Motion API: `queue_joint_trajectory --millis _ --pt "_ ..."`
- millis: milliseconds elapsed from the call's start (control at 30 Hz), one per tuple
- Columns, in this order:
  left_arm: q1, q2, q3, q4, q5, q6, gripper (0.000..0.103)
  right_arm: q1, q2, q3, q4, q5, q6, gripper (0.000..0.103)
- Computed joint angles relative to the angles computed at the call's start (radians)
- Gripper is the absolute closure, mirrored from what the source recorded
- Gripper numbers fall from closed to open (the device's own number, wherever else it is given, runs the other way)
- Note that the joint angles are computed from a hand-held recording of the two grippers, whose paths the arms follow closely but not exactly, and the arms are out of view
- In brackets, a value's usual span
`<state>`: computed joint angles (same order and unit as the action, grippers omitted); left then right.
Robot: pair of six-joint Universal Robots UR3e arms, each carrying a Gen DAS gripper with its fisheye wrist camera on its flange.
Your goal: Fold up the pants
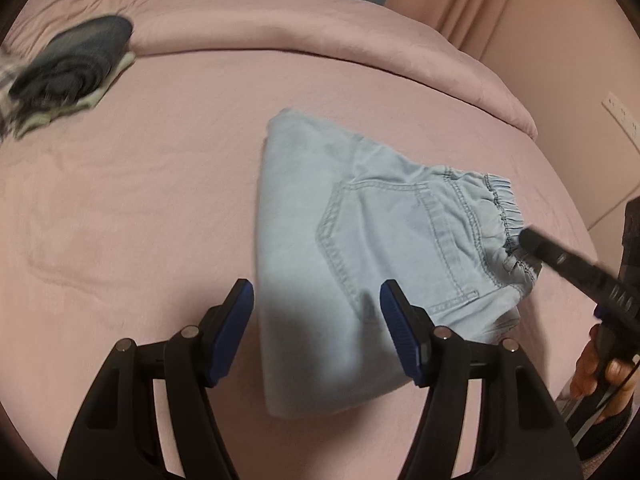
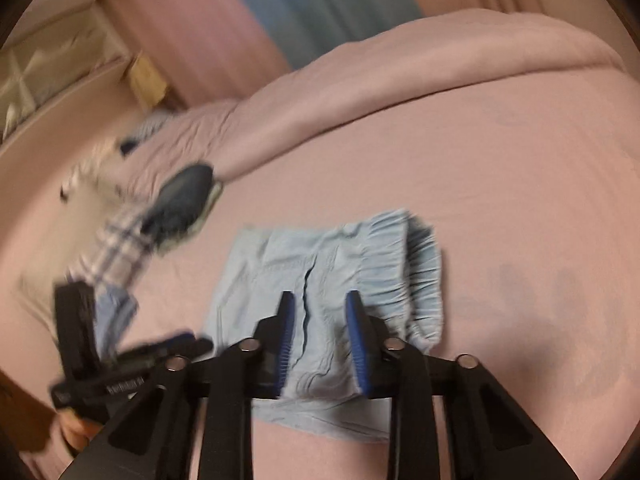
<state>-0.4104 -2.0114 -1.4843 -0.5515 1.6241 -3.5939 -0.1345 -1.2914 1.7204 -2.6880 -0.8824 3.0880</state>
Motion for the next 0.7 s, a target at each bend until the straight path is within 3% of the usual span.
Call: queue_joint_trajectory --millis 167,267,367,500,700 --pt "-0.031 -0.067 0.073 -0.034 0.056 0.037 0.038 0.068 0.046 -0.041 0.133 -0.137 -0.161 0.078" --pt "-0.035 -0.084 0.081 -0.038 0.075 0.048 0.038 0.052 0.062 -0.025 0.144 -0.114 -0.195 0.080" --pt "-0.023 -0.083 0.065 -0.034 0.069 0.059 0.038 0.026 0.065 -0.079 0.252 -0.075 -0.215 0.080" --pt "-0.011 -0.086 0.056 -0.032 0.052 0.056 0.038 -0.006 0.068 -0.123 0.250 0.028 -0.180 0.080" --pt "-0.013 -0.100 0.073 -0.036 0.051 0.059 0.036 0.045 0.180 -0.289 0.158 -0.092 -0.064 0.080"
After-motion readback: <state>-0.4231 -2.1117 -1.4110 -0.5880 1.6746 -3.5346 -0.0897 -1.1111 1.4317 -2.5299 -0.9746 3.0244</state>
